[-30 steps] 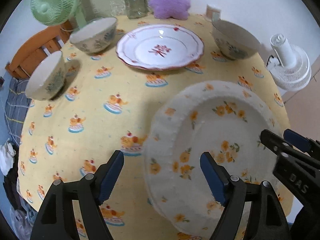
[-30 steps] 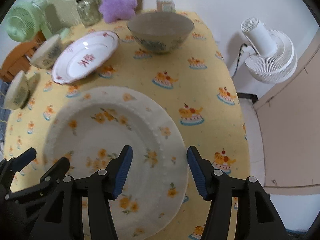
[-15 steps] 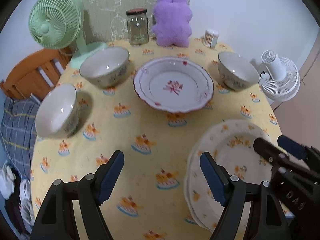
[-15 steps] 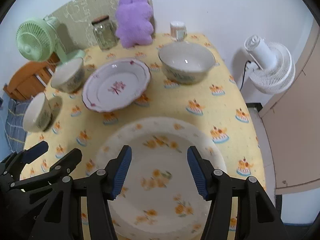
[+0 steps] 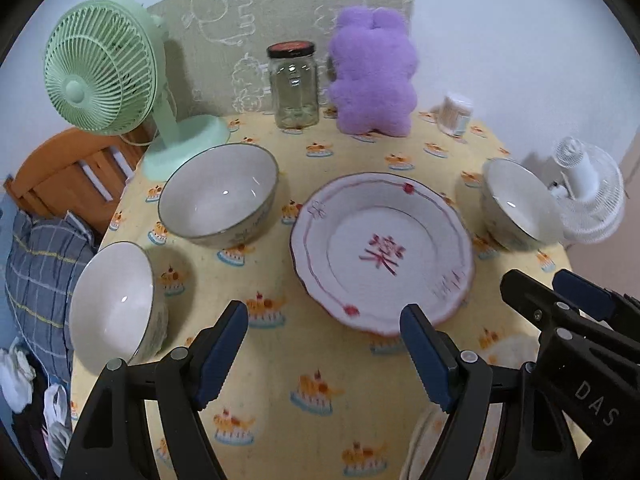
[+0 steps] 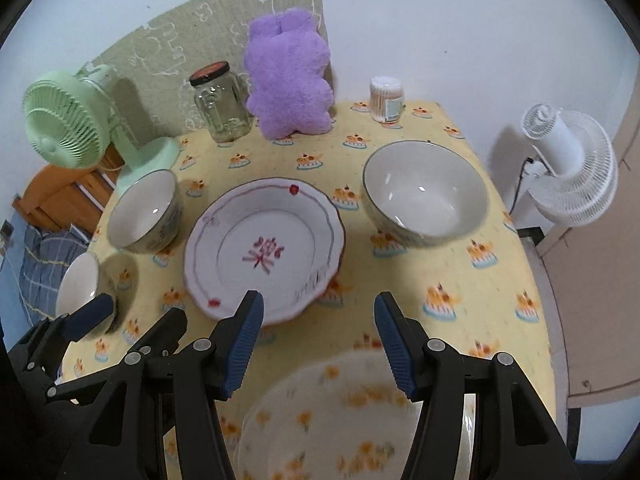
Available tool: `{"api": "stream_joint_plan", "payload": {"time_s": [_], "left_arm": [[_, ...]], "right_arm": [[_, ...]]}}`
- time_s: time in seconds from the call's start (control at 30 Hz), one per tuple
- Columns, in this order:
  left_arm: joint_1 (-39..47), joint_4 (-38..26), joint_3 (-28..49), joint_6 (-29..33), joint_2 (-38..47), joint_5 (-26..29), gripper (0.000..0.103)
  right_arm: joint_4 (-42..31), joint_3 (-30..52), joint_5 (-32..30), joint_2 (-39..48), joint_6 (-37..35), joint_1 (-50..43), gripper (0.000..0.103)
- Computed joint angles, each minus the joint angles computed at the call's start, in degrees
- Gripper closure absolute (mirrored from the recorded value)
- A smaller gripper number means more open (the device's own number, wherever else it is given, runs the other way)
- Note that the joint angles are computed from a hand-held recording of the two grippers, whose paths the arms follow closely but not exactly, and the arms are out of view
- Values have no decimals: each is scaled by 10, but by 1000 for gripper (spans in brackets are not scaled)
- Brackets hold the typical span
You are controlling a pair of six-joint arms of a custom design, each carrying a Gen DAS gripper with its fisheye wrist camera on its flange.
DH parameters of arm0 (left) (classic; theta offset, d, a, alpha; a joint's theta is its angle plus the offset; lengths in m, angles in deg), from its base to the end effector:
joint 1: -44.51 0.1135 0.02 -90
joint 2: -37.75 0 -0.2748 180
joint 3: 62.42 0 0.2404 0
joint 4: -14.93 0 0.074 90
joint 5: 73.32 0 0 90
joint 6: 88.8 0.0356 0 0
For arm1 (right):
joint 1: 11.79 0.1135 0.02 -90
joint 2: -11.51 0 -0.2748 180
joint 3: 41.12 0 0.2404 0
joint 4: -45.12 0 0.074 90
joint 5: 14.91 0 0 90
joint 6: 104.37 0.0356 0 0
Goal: Organize plates and bowls
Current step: 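Grip the rim of the red-rimmed white plate with both grippers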
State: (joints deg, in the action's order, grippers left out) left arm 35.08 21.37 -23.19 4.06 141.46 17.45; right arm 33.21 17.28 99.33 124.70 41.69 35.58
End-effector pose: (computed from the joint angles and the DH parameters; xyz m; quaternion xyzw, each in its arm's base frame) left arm 0.2433 -0.0409 0.0705 0.1047 0.9556 -0.0222 0.2745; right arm 0.2200 0.2174 0.0719 0.1148 0.9516 0.0276 0.2837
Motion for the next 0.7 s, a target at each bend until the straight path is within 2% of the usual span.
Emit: {"api": "stream_joint_plan", "payload": {"time_s": [0.2, 0.43, 0.47, 0.5, 0.7], "left_arm": [[-17, 27, 77, -47, 130, -38, 25], [-30, 15, 156, -73, 217, -65, 29], [-33, 12, 162, -77, 223, -67, 30], [-32, 9, 171, -80, 232, -66, 30], [-32, 13, 201, -76, 268, -59, 31]], "right_arm": [[62, 40, -52, 94, -69, -67, 42], [81, 105, -92, 176, -122, -111, 42], [82, 112, -95, 184, -125, -115, 43], [89, 118, -102, 193, -129, -120, 48], [88, 143, -104, 223, -138, -133, 56]]}}
